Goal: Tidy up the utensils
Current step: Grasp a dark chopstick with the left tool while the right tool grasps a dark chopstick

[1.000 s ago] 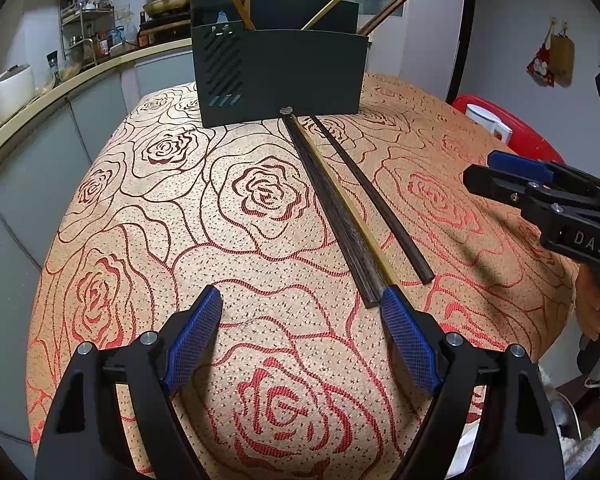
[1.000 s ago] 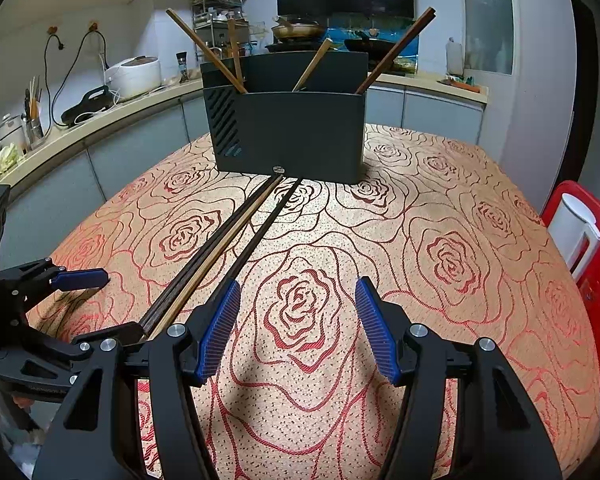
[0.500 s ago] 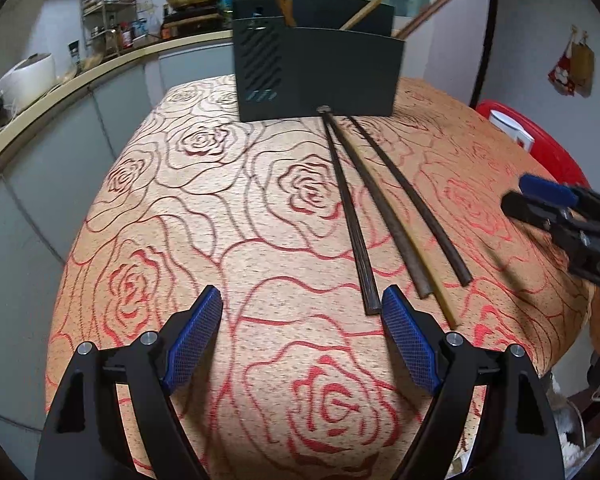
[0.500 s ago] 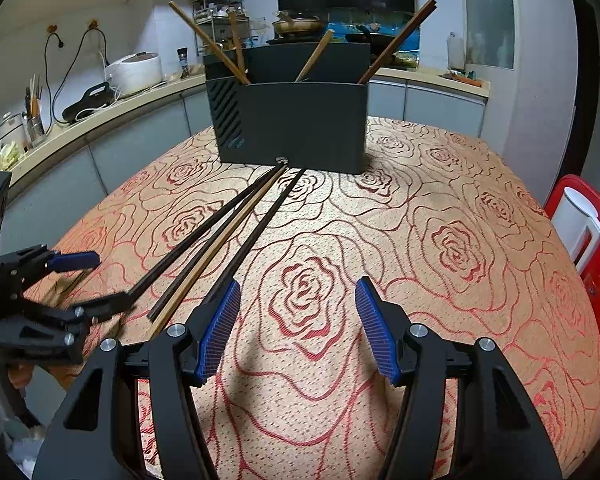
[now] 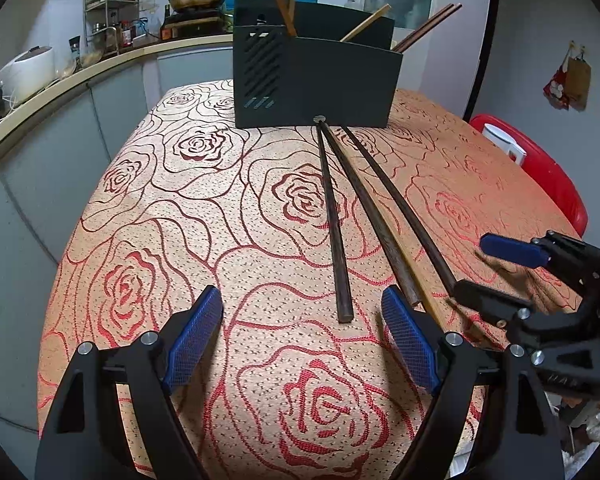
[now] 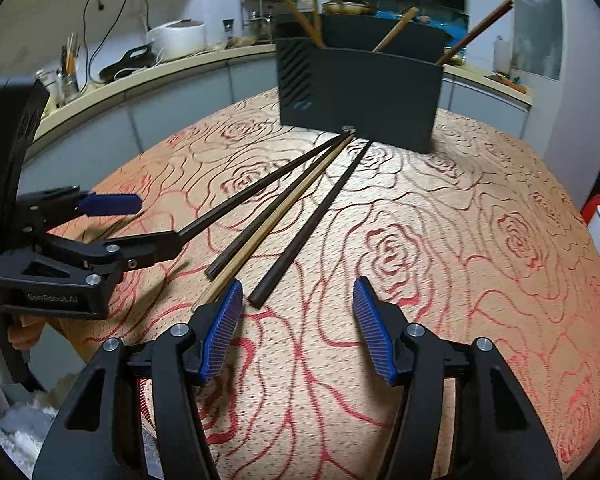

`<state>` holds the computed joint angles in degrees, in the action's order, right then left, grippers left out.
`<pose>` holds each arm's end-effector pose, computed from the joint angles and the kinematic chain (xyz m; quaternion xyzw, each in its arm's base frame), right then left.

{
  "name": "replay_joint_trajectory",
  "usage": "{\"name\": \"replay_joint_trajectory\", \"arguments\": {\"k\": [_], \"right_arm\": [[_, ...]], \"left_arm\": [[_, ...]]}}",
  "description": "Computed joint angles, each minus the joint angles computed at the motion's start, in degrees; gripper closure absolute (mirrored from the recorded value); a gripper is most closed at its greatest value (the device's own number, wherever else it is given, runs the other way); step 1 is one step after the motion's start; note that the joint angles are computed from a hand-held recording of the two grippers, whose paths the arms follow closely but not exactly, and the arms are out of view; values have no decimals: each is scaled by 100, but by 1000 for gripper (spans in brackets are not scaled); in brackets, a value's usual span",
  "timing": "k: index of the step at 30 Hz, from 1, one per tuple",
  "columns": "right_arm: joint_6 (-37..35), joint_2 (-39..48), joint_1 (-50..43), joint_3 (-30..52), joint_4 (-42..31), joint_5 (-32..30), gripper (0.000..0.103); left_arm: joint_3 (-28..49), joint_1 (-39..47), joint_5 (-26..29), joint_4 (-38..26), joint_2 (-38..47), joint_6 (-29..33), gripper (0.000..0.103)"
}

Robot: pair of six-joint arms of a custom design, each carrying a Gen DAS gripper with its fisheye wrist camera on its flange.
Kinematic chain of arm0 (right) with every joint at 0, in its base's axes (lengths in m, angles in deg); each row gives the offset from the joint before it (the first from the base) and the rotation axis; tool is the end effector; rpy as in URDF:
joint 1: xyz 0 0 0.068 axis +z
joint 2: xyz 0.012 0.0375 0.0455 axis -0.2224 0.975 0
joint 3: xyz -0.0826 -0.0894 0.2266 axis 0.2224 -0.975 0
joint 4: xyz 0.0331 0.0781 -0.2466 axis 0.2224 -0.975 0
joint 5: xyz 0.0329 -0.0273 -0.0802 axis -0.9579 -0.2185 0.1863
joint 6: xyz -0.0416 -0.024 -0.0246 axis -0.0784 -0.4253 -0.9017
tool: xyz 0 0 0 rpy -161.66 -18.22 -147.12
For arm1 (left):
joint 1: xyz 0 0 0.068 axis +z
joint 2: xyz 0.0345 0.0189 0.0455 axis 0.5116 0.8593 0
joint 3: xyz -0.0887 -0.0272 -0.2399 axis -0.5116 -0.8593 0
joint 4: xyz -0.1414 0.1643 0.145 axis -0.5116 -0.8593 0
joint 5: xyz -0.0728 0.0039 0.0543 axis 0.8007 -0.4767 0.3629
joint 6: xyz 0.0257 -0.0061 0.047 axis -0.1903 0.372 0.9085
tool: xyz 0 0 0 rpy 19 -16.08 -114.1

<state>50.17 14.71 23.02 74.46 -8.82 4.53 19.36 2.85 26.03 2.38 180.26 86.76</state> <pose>0.2420 0.1543 0.1963 0.0314 0.9146 -0.0111 0.4030 0.3486 -0.1938 0.2035 0.3293 0.8655 -0.1663 0.3390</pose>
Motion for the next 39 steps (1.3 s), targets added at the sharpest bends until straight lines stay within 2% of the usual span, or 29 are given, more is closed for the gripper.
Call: {"name": "replay_joint_trajectory", "arguments": {"k": [4,7,14,17,23,29,34,36,37,39], "right_arm": [[-36,139,8,1,121,60,52],[20,106,-66,-31,122,68,59],[507,-41,-189,-28,-364,398,69],[526,-116,-231,-125,-281,352,70],[390,-123,-184,-234,24,265,70],[299,-60,-178,-255,189,357,77],[217,-43,-126,-256,234,408,86],[212,-36,-116,-238,223,398,89],[213,-38,-112,-238,222,397,89],[200,-31,-103,-230,215,415,91]], "left_arm": [[-20,-29,-15,34,6,22,24],[-12,-3,-3,35,14,4,24],[-70,19,33,91,-36,6,24],[-59,-4,29,90,-13,4,24],[-36,-69,5,146,47,20,34],[-65,-146,40,300,78,99,52],[-165,-209,-33,445,43,203,78],[-213,-219,-67,486,16,242,84],[-218,-216,-36,473,9,250,91],[-227,-224,-16,468,-1,278,95]]}}
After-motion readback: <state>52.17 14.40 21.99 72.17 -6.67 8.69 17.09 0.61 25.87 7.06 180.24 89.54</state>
